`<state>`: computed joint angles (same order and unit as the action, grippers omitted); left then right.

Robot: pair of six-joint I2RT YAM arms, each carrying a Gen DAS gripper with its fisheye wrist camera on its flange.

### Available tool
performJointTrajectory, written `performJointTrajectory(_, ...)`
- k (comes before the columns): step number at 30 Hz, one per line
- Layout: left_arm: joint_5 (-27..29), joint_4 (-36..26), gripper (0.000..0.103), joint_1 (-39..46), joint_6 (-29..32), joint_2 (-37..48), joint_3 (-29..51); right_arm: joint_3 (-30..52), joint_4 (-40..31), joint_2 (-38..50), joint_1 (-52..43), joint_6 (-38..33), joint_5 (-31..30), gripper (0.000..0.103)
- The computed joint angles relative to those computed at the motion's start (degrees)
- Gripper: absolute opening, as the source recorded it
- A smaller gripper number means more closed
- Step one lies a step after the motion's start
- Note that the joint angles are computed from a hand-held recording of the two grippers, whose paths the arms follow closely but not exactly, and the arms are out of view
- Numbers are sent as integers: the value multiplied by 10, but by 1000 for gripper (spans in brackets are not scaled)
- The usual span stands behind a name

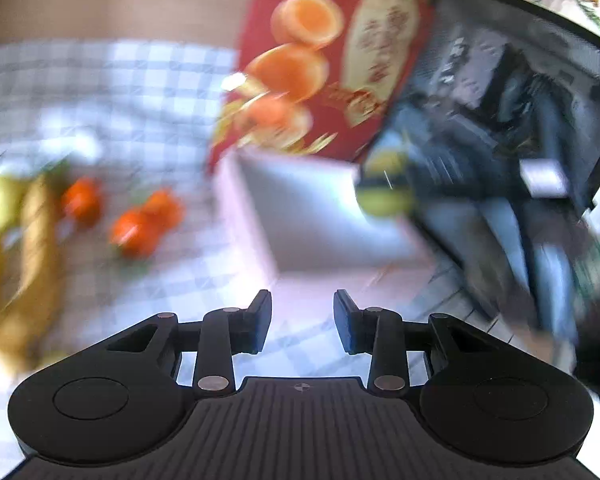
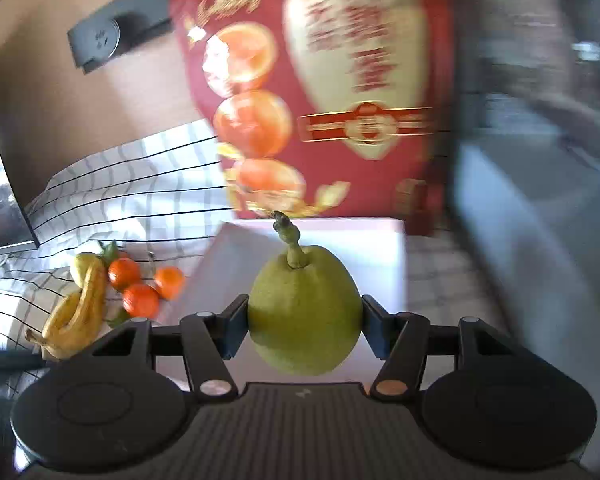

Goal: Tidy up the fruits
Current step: 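Carry the green pear with the right tool into the pink box, then open the right tool to release the pear and lift away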

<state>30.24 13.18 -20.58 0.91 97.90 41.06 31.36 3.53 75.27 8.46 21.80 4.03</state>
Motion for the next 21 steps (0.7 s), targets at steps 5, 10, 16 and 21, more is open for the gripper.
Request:
performJointTrajectory(5, 15, -11, 38, 100, -13, -51, -77, 188, -16, 226, -4, 2, -75, 59)
performJointTrajectory(10, 2, -19, 38, 187, -19, -71, -102, 319, -51, 366, 9, 11, -57, 58)
performJointTrajectory(16, -15, -11, 38, 223, -29, -50, -95, 389, -96, 431, -2, 28, -68, 59)
performJointTrajectory(21, -43, -6, 38, 193, -36, -22, -77, 395, -116, 430, -4, 33, -80, 59)
